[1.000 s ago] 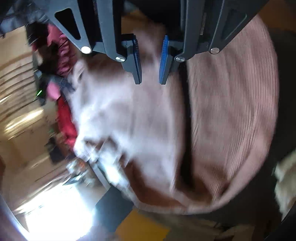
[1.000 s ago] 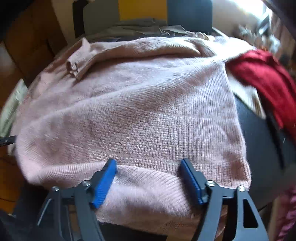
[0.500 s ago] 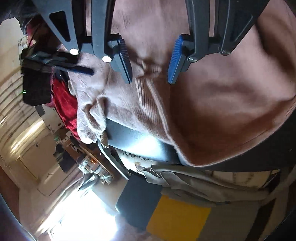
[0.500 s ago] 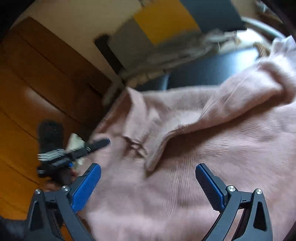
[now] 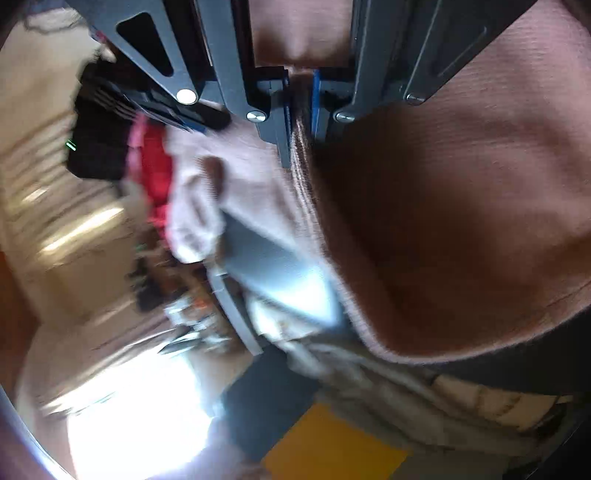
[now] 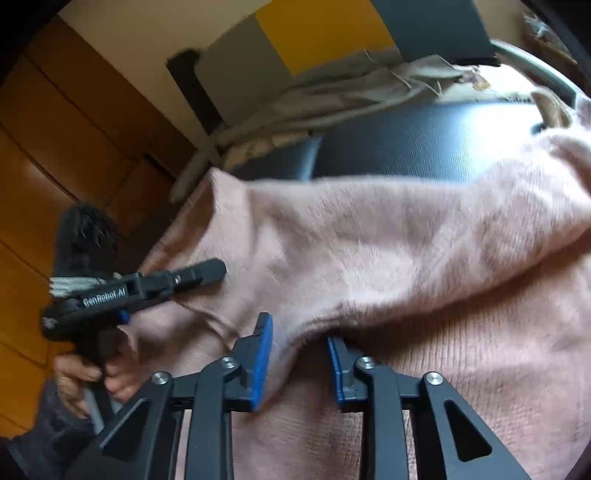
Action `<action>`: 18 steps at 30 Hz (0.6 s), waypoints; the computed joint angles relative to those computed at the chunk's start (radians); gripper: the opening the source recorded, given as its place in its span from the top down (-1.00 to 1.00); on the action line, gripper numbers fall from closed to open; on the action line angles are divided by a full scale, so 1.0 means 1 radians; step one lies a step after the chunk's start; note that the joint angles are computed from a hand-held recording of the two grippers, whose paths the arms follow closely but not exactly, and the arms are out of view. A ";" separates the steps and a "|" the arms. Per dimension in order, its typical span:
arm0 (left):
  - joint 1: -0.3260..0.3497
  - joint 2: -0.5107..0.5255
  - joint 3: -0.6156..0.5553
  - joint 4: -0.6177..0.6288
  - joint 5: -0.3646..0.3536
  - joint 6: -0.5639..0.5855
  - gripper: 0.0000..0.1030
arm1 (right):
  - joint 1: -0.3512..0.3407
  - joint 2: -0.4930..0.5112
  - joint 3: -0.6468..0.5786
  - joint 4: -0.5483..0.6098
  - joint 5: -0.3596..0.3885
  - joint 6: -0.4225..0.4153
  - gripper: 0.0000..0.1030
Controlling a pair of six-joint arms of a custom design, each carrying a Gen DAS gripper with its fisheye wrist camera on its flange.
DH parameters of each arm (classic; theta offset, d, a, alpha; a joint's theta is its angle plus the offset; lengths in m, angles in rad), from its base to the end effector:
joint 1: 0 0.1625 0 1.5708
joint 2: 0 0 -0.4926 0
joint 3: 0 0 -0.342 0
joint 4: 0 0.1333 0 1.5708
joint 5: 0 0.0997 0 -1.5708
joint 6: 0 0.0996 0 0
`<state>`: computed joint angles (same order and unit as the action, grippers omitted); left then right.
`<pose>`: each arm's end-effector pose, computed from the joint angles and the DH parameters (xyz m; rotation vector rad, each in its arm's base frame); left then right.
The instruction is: Fold clothes
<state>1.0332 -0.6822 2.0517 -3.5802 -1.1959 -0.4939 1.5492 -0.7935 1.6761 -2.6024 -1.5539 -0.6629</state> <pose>-0.1543 -0.5903 0.1232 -0.1200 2.9305 -1.1175 0.1204 -0.6788 0.1658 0.9787 -2.9406 0.2267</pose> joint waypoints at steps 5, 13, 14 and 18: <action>0.039 0.008 -0.015 -0.171 -0.151 0.042 0.91 | 0.011 0.036 -0.128 0.053 0.080 0.035 0.46; 0.118 0.031 -0.271 -0.030 -0.158 0.066 0.90 | 0.053 0.228 -0.524 0.156 0.095 0.159 0.46; 0.128 0.040 -0.298 -0.012 -0.149 0.048 0.90 | 0.060 0.250 -0.566 0.160 0.077 0.169 0.46; 0.155 0.061 -0.361 0.036 -0.098 -0.027 0.55 | 0.068 0.335 -0.741 0.210 0.026 0.222 0.40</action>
<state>1.1884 -0.6216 1.6905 -3.5441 -1.2940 -0.5211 1.6170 -0.4585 0.9355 -2.3924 -1.5282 -0.4407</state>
